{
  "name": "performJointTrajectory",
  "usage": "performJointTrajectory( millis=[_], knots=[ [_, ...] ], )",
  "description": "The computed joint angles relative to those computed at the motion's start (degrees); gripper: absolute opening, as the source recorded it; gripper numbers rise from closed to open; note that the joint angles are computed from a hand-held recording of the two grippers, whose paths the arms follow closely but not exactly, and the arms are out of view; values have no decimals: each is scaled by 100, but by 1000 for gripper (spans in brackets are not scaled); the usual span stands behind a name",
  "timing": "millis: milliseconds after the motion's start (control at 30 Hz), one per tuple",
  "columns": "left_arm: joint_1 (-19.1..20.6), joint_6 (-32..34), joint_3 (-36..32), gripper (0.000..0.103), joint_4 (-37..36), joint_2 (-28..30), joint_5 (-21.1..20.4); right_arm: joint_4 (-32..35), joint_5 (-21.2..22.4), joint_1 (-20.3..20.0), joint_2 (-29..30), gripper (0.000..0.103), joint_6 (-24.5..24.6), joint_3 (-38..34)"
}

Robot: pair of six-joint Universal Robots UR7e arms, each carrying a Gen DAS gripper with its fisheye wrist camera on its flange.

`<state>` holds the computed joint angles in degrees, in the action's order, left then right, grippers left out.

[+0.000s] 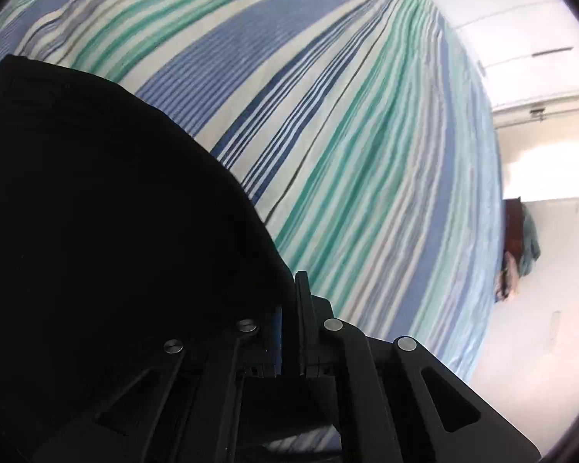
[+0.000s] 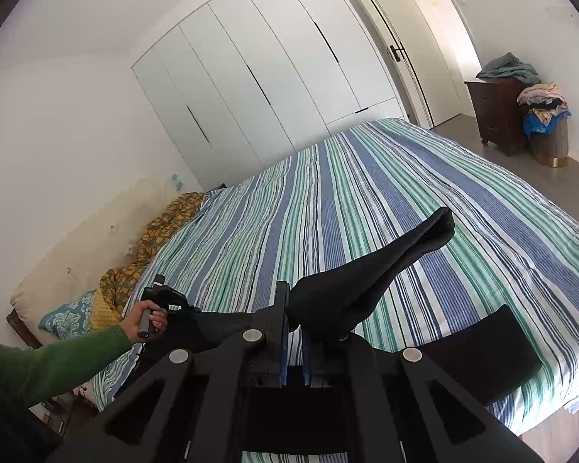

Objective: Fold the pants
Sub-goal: 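Fold the hems with the right tool toward the waistband held by the left tool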

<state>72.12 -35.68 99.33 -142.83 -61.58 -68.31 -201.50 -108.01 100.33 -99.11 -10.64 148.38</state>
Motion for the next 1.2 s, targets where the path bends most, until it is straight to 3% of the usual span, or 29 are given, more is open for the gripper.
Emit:
performJointTrajectory(
  millis=[67, 133, 200, 267, 333, 400, 467, 533, 667, 733, 800, 933, 1067, 1100, 1200],
  knots=[
    [-376, 401, 703, 4, -660, -686, 287, 129, -2, -190, -20, 5, -81, -81],
    [-1002, 821, 1620, 5, -1163, -1619, 970, 420, 193, -544, -26, 5, -188, -278],
    [-1651, 893, 2562, 6, -1128, -2684, 1605, 720, 474, -898, -2, 5, -214, -512],
    [-2287, 170, 3452, 7, -463, -3643, 2154, 1048, 705, -1199, 8, 5, -200, -704],
    [-2721, -782, 4211, 7, 184, -4112, 2407, 1281, 713, -1429, 20, 5, -174, -766],
    [-2764, -1274, 4755, 7, 323, -4008, 2299, 1657, 711, -1744, -53, 5, -61, -716],
    [-2774, -1592, 5081, 7, 161, -3400, 2279, 1731, 511, -2095, -51, 5, -128, -566],
    [-2835, -1797, 5173, 7, 281, -3054, 2133, 1854, -23, -2373, 50, 5, -50, -499],
    [-3047, -1697, 5154, 9, 143, -3234, 1985, 2057, -423, -2893, -129, 5, 185, -325],
    [-3029, -1620, 5098, 9, 107, -3290, 1936, 2292, -393, -3082, -388, 5, 294, -250],
    [-2943, -1664, 5128, 9, -71, -3272, 1826, 2467, -349, -3147, -627, 5, 315, -171],
    [-2814, -1766, 5258, 7, -443, -3259, 1646, 2613, -657, -3129, -752, 5, 289, -68],
    [-2930, -1754, 5388, 4, -506, -3532, 1749, 2904, -378, -3512, -753, 6, 458, -87],
    [-2816, -1598, 5348, 3, -693, -3455, 1769, 2878, -359, -3506, -747, 6, 438, -90],
    [-2965, -1800, 5470, 3, -477, -3796, 1808, 2726, -612, -3298, -603, 6, 304, -123]
  ],
)
